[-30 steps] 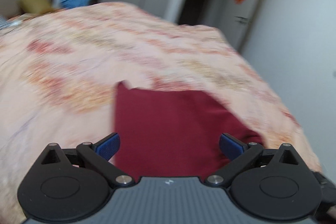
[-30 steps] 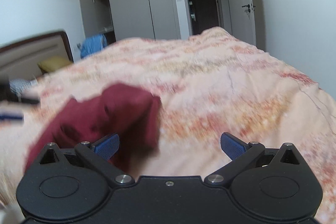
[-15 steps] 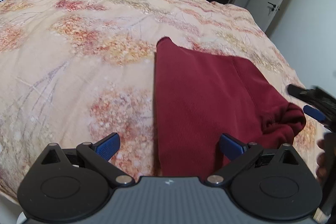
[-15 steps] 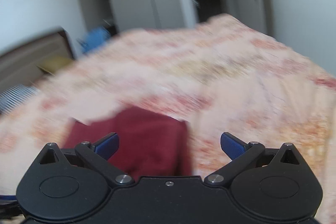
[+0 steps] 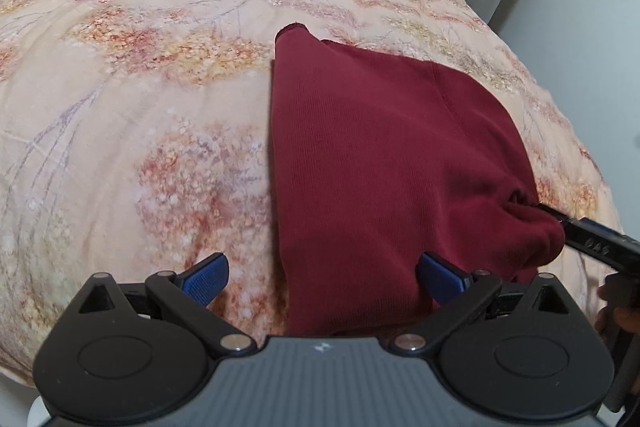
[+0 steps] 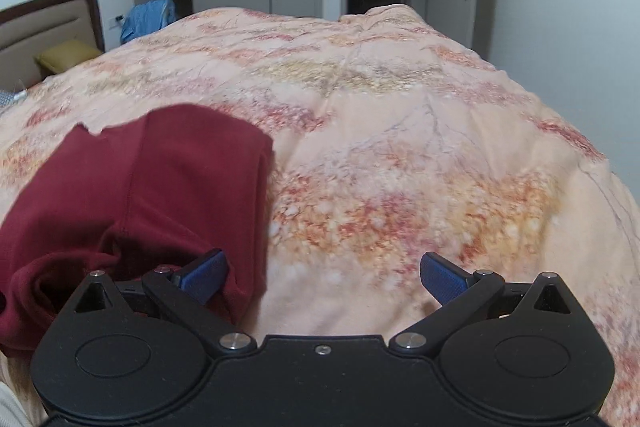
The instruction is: Fold small clothes
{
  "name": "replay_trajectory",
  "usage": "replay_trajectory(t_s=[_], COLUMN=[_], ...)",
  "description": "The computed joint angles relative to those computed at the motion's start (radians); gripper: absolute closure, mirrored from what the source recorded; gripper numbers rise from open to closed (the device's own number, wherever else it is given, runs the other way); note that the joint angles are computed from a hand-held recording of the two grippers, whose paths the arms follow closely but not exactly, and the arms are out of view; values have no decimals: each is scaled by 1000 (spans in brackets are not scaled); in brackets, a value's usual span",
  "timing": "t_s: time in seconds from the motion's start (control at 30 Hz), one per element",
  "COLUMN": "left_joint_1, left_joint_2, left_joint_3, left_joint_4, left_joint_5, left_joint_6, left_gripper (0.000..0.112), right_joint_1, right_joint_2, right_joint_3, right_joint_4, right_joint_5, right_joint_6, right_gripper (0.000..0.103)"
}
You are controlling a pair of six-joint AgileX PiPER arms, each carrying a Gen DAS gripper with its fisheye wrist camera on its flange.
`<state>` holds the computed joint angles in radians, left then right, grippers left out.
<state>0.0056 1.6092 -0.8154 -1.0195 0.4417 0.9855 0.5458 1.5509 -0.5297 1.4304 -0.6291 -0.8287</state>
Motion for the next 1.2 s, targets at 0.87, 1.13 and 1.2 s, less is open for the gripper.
replay_trajectory(t_s=[0.87,1.13,1.2], left_joint_1=[25,22,22], left_joint_2=[-65,-64,-63], left_joint_3=[8,4,3], left_joint_4=[152,171,172], left_joint_5=[2,4,3], left_joint_6=[-138,-154,-156], left_gripper=[10,10,10], right_joint_1=[182,217,203], right_joint_2=[-46,-97,-88], right_joint_3=[83,83,66], right_joint_4=[-31,-73,-48], right_joint_5=[54,-41,-43], right_joint_6=[133,183,168], right_gripper=[1,1,1])
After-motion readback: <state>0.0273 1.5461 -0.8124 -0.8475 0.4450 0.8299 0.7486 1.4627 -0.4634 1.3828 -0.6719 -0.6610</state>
